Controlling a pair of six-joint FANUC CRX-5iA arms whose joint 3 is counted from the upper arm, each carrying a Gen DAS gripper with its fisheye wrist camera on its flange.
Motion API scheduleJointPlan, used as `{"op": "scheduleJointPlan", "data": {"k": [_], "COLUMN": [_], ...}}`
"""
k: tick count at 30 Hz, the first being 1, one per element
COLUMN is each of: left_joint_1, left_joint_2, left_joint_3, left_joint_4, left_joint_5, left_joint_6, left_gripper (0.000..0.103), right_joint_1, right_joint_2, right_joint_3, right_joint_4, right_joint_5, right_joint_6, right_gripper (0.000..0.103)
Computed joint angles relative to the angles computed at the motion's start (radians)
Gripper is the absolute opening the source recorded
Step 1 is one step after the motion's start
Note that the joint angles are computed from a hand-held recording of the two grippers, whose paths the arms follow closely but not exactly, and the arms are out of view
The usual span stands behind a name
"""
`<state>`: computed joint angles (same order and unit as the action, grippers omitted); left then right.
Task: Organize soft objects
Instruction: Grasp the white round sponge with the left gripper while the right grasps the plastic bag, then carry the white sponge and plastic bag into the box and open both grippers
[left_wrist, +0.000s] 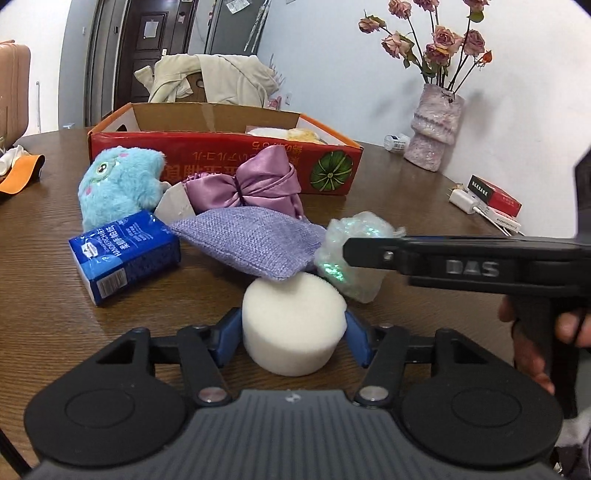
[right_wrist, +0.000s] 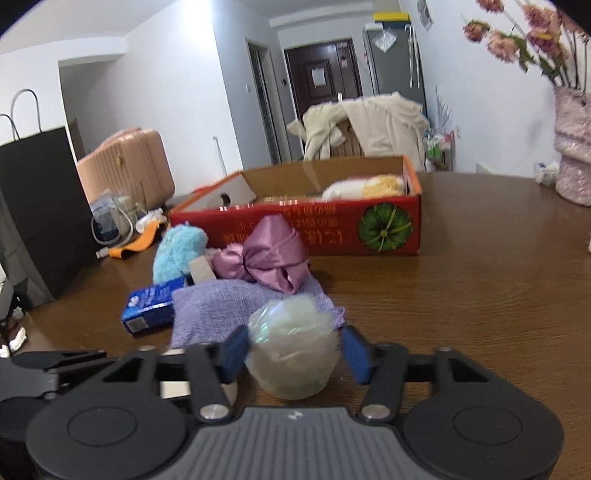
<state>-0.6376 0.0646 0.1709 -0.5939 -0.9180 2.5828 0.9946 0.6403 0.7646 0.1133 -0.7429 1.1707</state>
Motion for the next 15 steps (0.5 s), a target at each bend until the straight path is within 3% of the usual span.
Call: {"op": "scheduleJointPlan", "data": {"k": [1, 4, 10, 15], "left_joint_1": [0.0, -0.015, -0.087, -0.192], "left_joint_2": [-0.002, -0.017, -0.076, -0.124], "left_joint_3": [-0.002, -0.008, -0.037, -0.049], "left_joint_4": [0.004, -0.008, -0.067, -0.191], "left_joint_5": [0.0, -0.011, -0.038, -0.113], "left_joint_6": [-0.006, -0.012, 0.017, 0.117], "left_gripper": [0.059, 0.058, 0.058, 0.058], "right_joint_1": [-0.001, 0.004, 0.026, 0.057], "right_joint_2": [-0.001, -0.028, -0.131, -0.235], "right_joint_3": [0.0, -0.043, -0.205, -0.376], "right_joint_4": [-0.007, 0.013, 0.098, 0.213], "right_joint_5": [0.001, 0.021, 0.088, 0.184], "right_joint_6": [0.007, -0.013, -0.092, -0.207], "right_gripper": [0.036, 0.032, 0.031, 0.031]}}
